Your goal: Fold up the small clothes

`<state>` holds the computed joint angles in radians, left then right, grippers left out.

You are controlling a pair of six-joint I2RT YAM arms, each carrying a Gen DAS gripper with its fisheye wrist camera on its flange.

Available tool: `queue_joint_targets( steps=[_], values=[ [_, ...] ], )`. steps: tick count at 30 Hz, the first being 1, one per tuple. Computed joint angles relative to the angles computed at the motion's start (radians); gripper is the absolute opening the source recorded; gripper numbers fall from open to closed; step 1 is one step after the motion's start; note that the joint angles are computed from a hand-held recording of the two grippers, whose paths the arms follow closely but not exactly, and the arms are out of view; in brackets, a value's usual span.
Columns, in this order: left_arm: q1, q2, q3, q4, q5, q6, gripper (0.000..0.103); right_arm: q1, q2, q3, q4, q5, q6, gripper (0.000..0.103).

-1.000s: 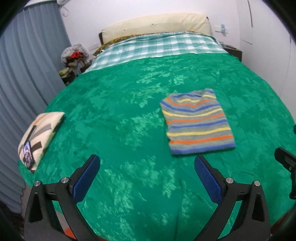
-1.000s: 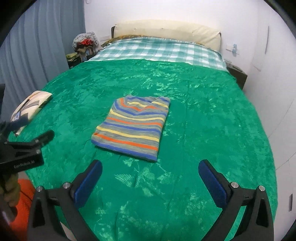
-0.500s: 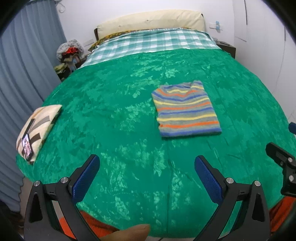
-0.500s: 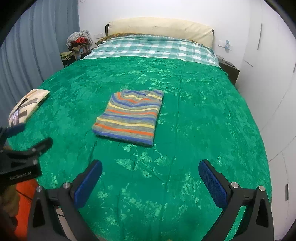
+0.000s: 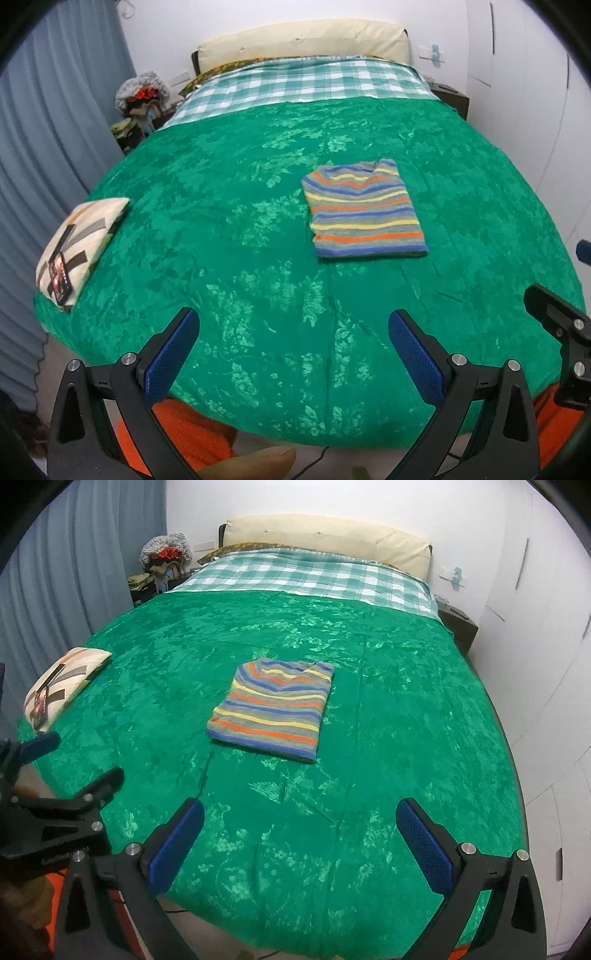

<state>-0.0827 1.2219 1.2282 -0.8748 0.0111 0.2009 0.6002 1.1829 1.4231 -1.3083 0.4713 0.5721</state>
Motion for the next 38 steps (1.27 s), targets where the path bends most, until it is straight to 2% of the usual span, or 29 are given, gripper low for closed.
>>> queue_joint_targets(
  steps=[5,19,28,34,38],
  values=[
    [0.012,-0.004,0.016,-0.025,0.041,-0.021,0.102,0.035,-0.014,0.010,-0.049,0.039,0.044,0.102],
    [-0.032,-0.017,0.032,-0.033,-0.020,-0.045,0.102,0.040,-0.022,0.043,-0.100,0.052,0.067,0.102],
    [-0.032,-0.008,0.045,-0.037,-0.019,-0.048,0.102,0.023,-0.030,0.051,-0.100,0.058,0.052,0.102],
    [-0.028,-0.012,0.058,-0.047,0.024,-0.052,0.102,0.010,-0.038,0.049,-0.097,0.060,0.045,0.102],
    [-0.053,-0.024,0.054,-0.035,-0.003,-0.057,0.102,-0.003,-0.044,0.047,-0.094,0.056,0.038,0.102]
  ],
)
